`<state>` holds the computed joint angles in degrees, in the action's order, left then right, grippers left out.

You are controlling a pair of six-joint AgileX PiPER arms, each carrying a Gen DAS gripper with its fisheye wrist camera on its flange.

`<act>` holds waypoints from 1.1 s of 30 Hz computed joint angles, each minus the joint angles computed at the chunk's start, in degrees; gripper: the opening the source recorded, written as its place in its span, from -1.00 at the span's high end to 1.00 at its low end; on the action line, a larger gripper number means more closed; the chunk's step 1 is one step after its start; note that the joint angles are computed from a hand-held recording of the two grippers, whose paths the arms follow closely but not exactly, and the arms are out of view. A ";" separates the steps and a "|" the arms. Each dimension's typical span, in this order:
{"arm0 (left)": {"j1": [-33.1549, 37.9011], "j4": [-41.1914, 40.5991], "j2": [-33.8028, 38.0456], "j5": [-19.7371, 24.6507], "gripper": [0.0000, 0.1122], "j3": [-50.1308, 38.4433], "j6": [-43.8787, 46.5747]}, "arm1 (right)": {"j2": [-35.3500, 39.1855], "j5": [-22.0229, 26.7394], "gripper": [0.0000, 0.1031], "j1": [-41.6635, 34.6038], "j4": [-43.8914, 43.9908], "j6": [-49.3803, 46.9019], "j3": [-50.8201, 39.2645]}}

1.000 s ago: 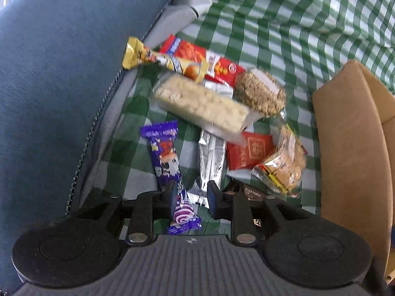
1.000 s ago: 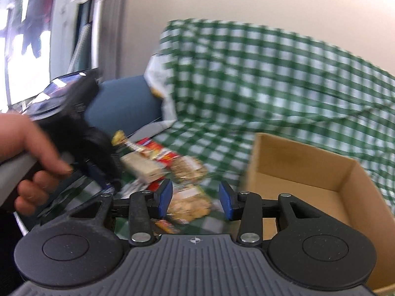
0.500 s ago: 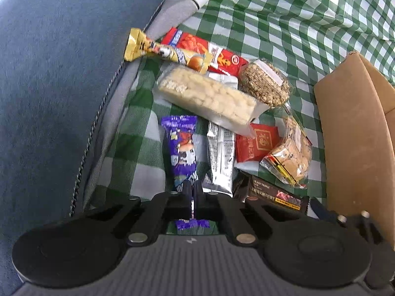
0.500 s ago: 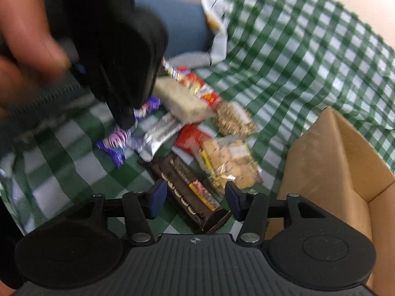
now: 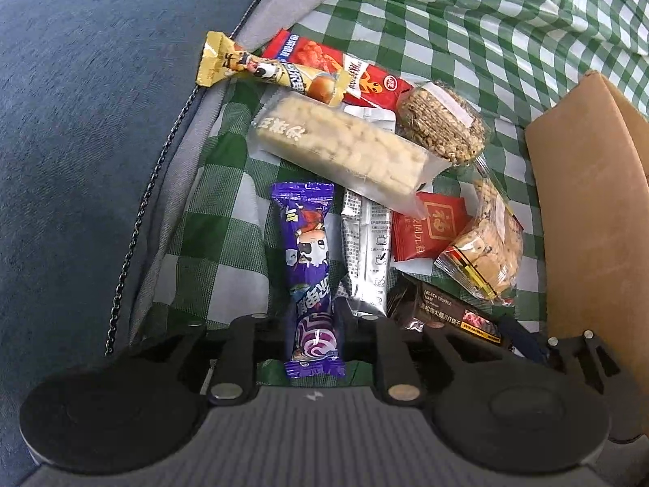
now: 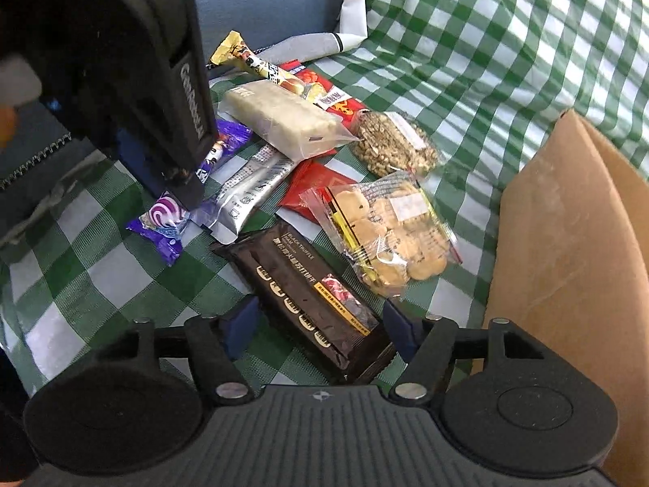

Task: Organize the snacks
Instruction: 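Move both tools toward the snack pile beside the box, then grasp the dark chocolate bar with the right tool while the left tool grasps the purple candy bar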

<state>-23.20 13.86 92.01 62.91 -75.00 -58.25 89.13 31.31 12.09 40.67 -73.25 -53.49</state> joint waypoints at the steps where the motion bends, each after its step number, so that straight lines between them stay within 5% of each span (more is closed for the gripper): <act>1: -0.18 0.28 0.09 0.01 0.63 -0.11 0.06 | 0.10 1.18 -0.14 -0.43 0.23 0.07 -0.44; 7: -0.75 0.96 -1.25 -0.92 0.63 0.82 -0.57 | -1.37 7.58 0.74 -3.28 4.26 -2.99 -1.04; 13: -0.24 0.54 -4.43 -1.88 0.63 3.30 -2.56 | -2.72 13.05 0.86 -6.57 4.95 -3.16 -1.12; 15: -0.25 0.56 -5.17 -1.86 0.63 3.86 -2.98 | -4.38 9.67 0.68 -6.49 6.48 -6.35 0.88; 17: -0.23 0.54 -5.69 -1.81 0.63 4.34 -3.09 | -5.43 4.69 -0.20 -5.68 7.44 -8.66 2.81; 21: 0.23 0.04 -6.28 -2.08 0.63 4.99 -2.91 | -2.92 5.38 -0.38 -5.68 7.15 -6.56 0.75; 25: 0.18 -0.40 -6.08 -2.22 0.63 4.90 -2.04 | 0.59 4.09 -0.80 -3.43 2.69 0.11 -1.59; 33: 0.81 -1.33 -6.36 -2.99 0.63 5.30 -1.59 | 9.09 8.98 -0.85 -3.39 -2.65 14.22 -9.90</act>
